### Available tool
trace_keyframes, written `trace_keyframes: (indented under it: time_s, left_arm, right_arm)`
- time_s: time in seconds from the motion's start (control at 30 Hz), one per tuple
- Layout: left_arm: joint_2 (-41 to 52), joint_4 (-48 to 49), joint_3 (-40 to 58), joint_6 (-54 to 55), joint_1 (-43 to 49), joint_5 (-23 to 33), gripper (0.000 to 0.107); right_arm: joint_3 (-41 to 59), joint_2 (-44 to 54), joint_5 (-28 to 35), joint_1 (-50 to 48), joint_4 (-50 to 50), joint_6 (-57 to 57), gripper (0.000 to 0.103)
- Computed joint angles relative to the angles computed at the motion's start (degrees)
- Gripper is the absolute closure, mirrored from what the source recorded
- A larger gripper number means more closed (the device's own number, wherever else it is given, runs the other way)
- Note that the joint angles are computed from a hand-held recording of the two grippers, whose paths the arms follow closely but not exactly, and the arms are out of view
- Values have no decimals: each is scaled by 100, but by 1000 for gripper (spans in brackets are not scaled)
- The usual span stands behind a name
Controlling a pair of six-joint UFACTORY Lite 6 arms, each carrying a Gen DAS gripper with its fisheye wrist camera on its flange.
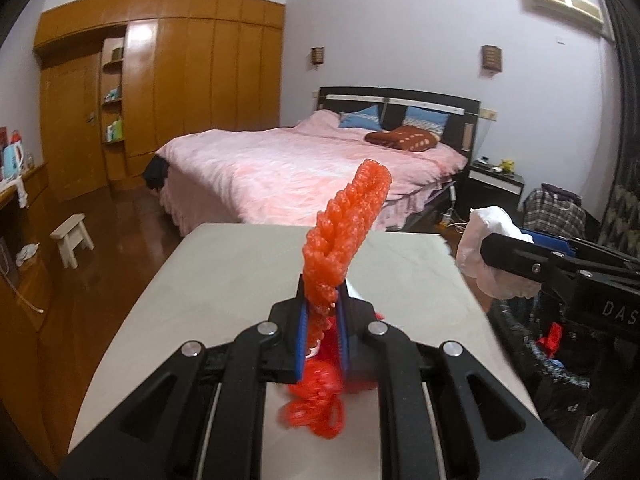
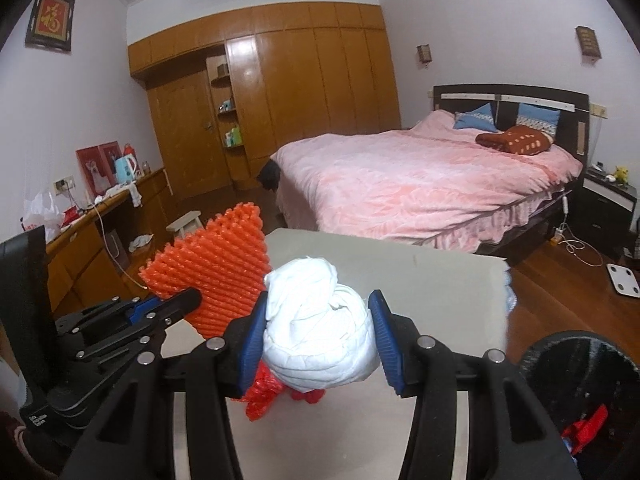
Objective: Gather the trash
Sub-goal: 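Carry the orange sleeve and tissue ball over the bin and release both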
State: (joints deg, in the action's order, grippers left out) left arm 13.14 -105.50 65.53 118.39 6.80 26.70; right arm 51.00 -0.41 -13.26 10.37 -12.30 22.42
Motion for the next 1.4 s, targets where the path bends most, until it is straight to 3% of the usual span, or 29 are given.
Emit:
trace_keyframes:
  time_s: [0.23,0.5,0.9,1.1,1.4]
  left_arm:
    - [-313,-95,-225,-82,-615,-145,95]
    - [-482,-445,-337,168,-1448,-358,95]
    - [-101,-1196,-14,712,-2783,-718,95]
    - [296,-1328,410,723,-3400,-837,95]
    - [1017,-1689,1090,952,-4310,-1058,95]
  right_arm:
    - [-682,-866,-52,-676,-1153,1030,54]
    - [-1263,-1649,-262,-1856,-3424,2990,54]
    - [-1824,-2399,-1179,-4073,-6190,4945,54]
    - [-1868,-2307,-1840,-5342,-6772,5044,54]
    - [-1697,-1499,-2313,-6512,-6672,4391,53]
